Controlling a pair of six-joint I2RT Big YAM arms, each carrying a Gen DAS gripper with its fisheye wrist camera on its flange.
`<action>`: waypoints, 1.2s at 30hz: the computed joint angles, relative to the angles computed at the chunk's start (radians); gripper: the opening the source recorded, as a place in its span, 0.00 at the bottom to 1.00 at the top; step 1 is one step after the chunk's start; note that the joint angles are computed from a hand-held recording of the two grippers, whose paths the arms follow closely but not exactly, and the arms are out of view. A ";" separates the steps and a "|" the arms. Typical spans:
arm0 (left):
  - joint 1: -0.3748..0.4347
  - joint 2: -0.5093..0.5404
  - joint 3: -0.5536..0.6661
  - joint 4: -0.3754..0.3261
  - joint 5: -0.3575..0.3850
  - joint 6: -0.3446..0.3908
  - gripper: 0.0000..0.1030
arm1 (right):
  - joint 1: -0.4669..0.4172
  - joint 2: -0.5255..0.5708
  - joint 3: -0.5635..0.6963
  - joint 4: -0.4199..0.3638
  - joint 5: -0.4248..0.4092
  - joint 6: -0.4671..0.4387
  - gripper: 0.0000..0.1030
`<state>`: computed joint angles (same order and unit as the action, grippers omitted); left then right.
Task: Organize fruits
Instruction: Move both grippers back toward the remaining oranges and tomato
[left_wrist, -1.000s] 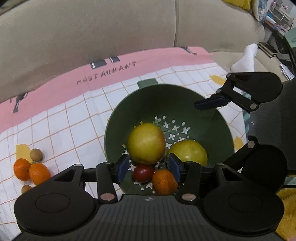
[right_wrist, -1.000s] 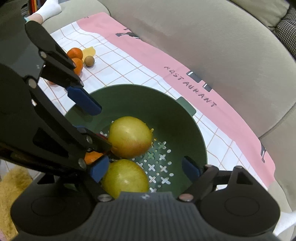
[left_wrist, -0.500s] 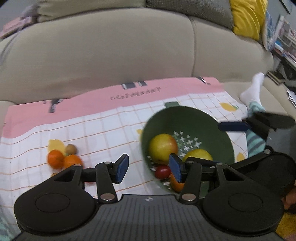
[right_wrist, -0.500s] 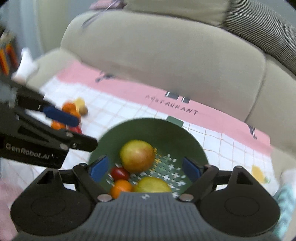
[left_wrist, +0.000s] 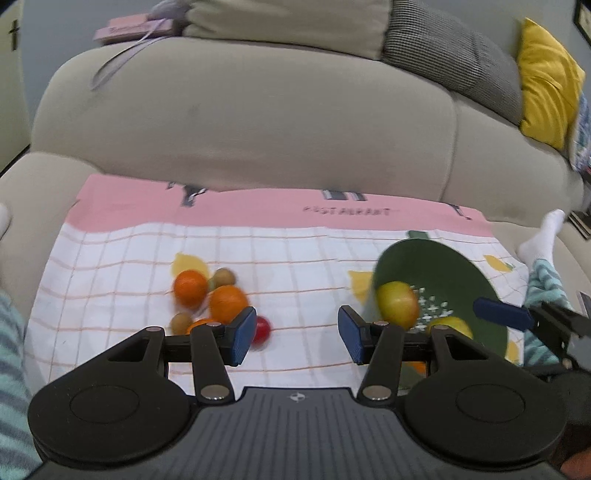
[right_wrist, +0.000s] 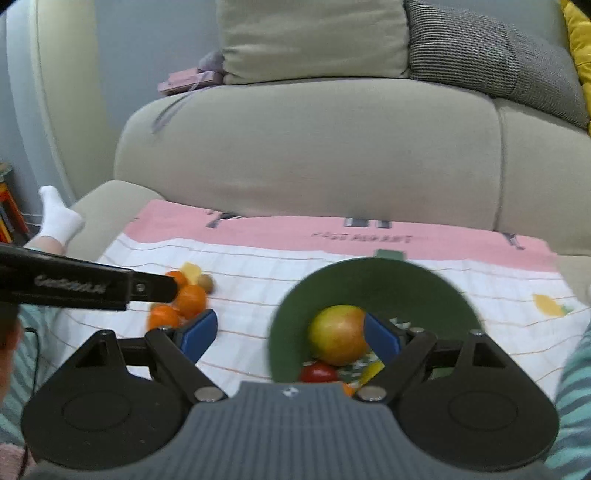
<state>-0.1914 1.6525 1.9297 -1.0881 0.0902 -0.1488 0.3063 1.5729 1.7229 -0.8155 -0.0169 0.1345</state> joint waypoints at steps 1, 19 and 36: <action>0.008 -0.005 -0.011 0.004 0.001 -0.005 0.58 | 0.010 -0.002 -0.010 0.010 -0.007 -0.007 0.81; 0.116 -0.019 -0.105 0.044 0.054 -0.124 0.58 | 0.131 0.103 0.033 0.039 0.039 -0.236 0.64; 0.138 0.091 -0.061 -0.003 0.104 -0.175 0.55 | 0.141 0.251 0.153 0.009 0.051 -0.350 0.48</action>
<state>-0.0532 1.7432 1.8683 -1.0910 0.1940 -0.3235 0.4473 1.8240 1.8759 -0.8069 0.0340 -0.2151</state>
